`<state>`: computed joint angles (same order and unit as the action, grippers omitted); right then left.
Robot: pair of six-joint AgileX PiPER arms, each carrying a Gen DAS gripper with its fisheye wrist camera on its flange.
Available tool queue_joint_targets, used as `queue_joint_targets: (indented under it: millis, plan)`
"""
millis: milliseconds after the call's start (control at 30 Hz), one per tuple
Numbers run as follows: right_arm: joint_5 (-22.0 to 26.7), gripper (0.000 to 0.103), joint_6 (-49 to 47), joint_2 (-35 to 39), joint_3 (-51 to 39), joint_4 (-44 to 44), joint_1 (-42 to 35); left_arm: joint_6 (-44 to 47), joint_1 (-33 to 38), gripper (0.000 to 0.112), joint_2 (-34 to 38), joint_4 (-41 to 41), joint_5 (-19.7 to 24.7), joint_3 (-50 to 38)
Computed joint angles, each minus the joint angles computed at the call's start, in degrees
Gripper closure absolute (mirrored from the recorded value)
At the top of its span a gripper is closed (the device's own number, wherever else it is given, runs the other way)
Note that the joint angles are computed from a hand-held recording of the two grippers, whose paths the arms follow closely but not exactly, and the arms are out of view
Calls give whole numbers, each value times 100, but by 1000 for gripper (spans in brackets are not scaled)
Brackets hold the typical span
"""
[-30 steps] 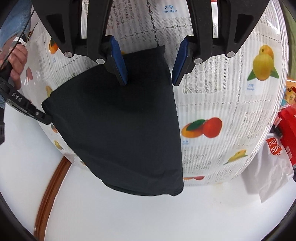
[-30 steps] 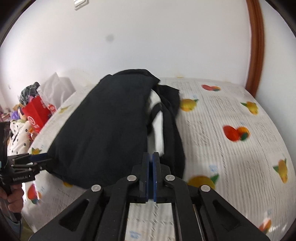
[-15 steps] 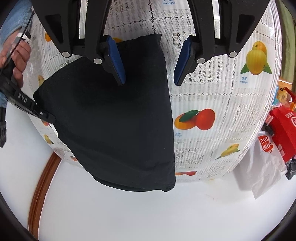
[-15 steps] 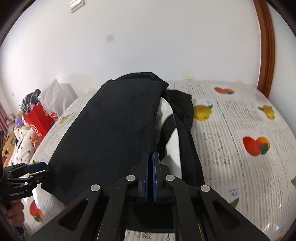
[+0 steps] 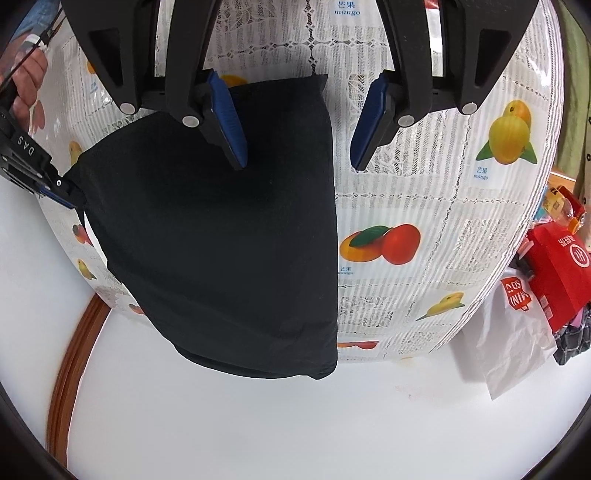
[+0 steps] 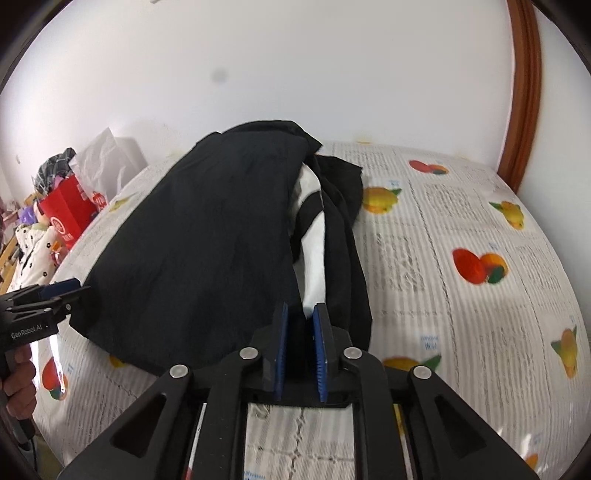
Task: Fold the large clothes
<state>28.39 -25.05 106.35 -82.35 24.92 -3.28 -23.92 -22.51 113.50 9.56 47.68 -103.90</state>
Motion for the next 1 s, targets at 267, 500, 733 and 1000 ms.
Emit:
queue_joint_targets:
  millis: [267,500,733,1000]
  plan:
    - [14,73,2140,-736,651,-1719,283,-168,-51,54,-667,221,-381,823]
    - [20,49,3794,-1752,1466,-2900,549,-986,-484,44,-1639,1202,-559,1778]
    - [408,47,4518,-2958,2200,-3599,879,-1760,-1019,40,-2467,1891,-377,2455]
    - [723,16,5215,-4394,2921,-4329,1204,-2730,-1764,29,-3303,2626,97,2985]
